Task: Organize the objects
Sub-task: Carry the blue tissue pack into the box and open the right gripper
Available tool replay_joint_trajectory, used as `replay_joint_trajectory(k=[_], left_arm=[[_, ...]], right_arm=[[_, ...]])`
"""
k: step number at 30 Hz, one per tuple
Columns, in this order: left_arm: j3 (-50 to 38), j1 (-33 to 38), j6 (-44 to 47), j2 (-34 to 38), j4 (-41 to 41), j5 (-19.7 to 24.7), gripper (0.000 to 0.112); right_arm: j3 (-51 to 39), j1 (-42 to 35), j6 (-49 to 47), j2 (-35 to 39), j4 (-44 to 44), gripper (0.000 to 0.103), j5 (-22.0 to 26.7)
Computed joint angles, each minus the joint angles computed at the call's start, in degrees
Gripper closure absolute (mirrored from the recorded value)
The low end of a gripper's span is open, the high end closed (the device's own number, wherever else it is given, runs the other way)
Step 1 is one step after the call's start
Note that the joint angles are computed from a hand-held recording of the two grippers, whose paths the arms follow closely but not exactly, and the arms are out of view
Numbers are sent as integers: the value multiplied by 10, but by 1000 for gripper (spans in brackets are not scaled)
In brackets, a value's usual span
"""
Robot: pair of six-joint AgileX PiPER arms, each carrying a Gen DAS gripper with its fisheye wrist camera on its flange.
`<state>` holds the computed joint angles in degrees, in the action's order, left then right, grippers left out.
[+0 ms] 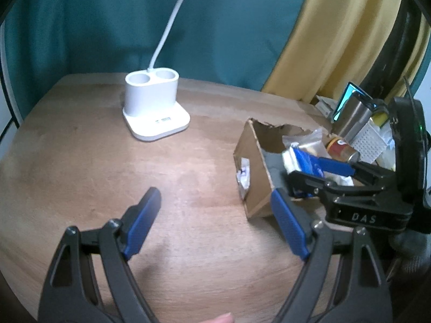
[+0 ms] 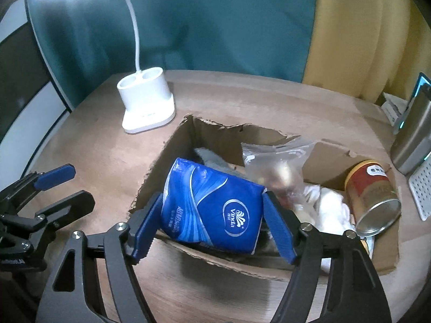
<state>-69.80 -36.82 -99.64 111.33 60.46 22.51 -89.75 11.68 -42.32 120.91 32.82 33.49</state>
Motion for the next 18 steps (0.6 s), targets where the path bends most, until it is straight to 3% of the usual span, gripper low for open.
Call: replay_joint_trajectory(k=[5, 18], left_arm=[[-4, -11, 1, -3, -3, 13, 27], [-48, -69, 18, 11, -24, 63, 27]], right_arm=[[21, -9, -30, -18, 33, 18, -4], [134, -62, -145, -104, 121, 17, -36]])
